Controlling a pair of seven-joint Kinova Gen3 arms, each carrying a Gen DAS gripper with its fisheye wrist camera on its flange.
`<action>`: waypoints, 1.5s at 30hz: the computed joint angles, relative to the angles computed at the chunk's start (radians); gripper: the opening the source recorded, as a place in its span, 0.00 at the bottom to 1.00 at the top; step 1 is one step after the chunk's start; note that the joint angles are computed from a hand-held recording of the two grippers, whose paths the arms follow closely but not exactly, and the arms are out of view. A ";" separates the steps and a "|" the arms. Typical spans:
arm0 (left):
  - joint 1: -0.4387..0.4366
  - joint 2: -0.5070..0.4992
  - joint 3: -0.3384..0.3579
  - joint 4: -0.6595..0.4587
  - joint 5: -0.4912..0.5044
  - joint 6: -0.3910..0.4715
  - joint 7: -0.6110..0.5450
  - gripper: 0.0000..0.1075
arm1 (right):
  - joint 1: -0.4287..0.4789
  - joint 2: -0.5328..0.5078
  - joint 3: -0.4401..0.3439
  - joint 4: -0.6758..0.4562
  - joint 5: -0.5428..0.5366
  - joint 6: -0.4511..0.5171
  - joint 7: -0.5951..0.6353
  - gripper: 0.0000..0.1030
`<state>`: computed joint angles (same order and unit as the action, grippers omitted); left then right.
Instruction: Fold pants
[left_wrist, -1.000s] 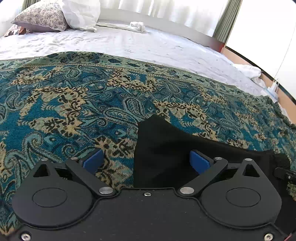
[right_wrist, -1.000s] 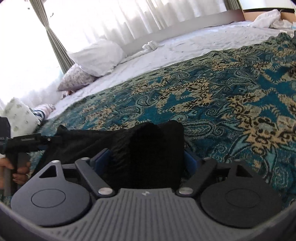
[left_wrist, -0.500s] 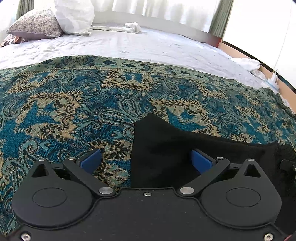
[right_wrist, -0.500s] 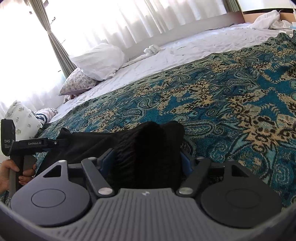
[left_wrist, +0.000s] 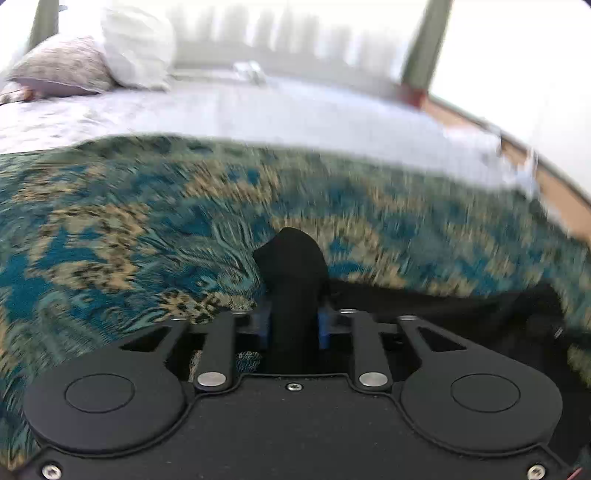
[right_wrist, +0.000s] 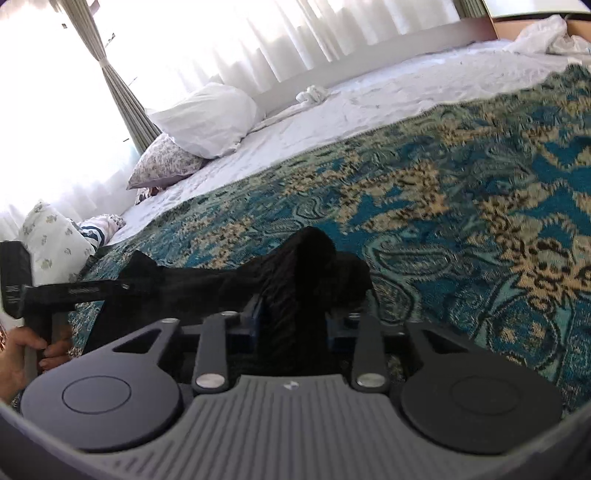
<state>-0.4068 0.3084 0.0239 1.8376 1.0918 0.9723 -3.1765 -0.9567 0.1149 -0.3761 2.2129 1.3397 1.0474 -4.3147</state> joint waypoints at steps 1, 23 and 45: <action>-0.041 -0.022 0.013 0.031 0.034 0.009 -0.038 0.16 | -0.002 0.011 -0.003 -0.021 -0.002 0.019 0.041 0.32; 0.126 -0.184 -0.229 0.263 0.370 -0.247 -0.492 0.81 | -0.006 0.043 0.069 -0.166 -0.130 0.062 0.219 0.79; -0.211 -0.251 -0.291 0.422 0.055 0.048 -0.413 0.95 | -0.273 0.189 0.048 -0.311 -0.333 0.367 0.058 0.53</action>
<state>-0.6174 0.0571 -0.2669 2.2594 1.1467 1.0203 -3.5898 -1.2295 0.3042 -0.3277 1.9016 1.0063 1.4145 -4.2572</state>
